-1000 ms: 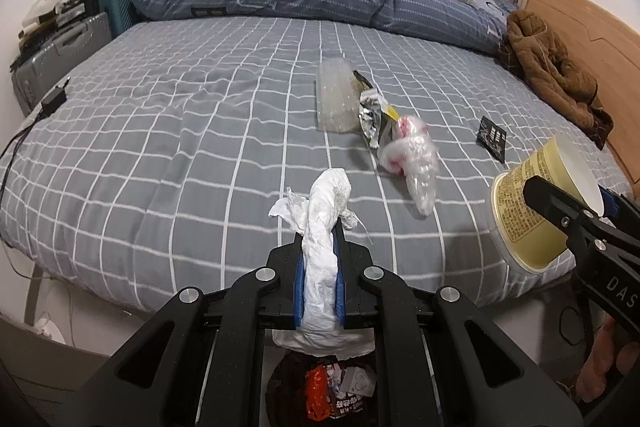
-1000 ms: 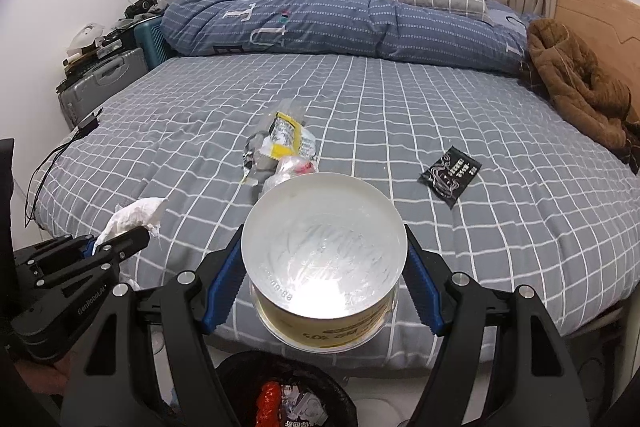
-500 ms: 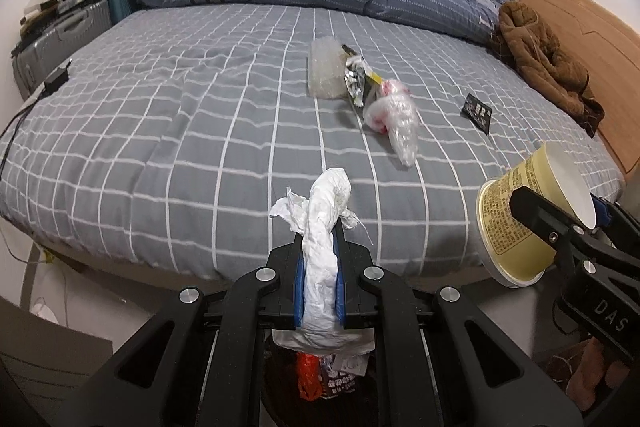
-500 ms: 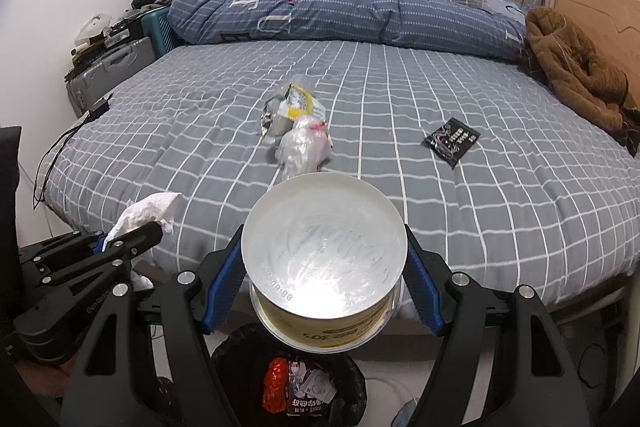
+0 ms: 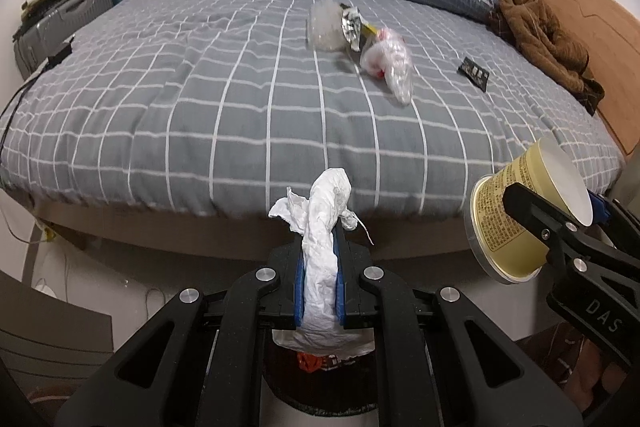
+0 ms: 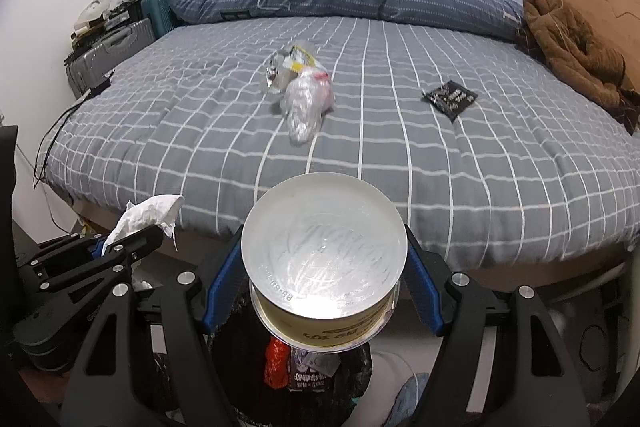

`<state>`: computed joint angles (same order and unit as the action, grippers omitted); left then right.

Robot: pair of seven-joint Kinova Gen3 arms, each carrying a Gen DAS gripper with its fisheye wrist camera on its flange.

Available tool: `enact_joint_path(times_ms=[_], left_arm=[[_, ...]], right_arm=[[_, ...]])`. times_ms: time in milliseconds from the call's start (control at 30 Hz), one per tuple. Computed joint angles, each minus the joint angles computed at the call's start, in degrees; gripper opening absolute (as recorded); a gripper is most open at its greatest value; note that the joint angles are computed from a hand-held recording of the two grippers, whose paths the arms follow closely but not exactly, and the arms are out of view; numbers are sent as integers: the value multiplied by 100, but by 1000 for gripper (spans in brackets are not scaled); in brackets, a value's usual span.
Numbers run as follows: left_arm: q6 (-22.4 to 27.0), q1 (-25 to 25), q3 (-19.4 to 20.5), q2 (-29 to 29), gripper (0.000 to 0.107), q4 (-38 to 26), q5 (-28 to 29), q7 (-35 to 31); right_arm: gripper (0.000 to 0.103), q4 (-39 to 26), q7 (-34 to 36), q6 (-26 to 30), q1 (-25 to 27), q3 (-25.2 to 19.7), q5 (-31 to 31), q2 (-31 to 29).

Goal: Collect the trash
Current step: 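Carry the tissue and yellow cup with both tools over the bin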

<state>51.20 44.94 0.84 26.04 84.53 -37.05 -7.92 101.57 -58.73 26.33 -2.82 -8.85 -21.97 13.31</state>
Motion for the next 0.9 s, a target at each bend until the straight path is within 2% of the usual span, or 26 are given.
enact_joint_path(times_ms=[467, 900], left_arm=[[-157, 23, 161, 20, 11, 254, 428, 113], [-644, -242, 126, 642, 11, 94, 1151, -764]], right_arm=[[69, 358, -280, 312, -51, 171, 234, 12], [69, 246, -551, 315, -36, 221, 684, 612]])
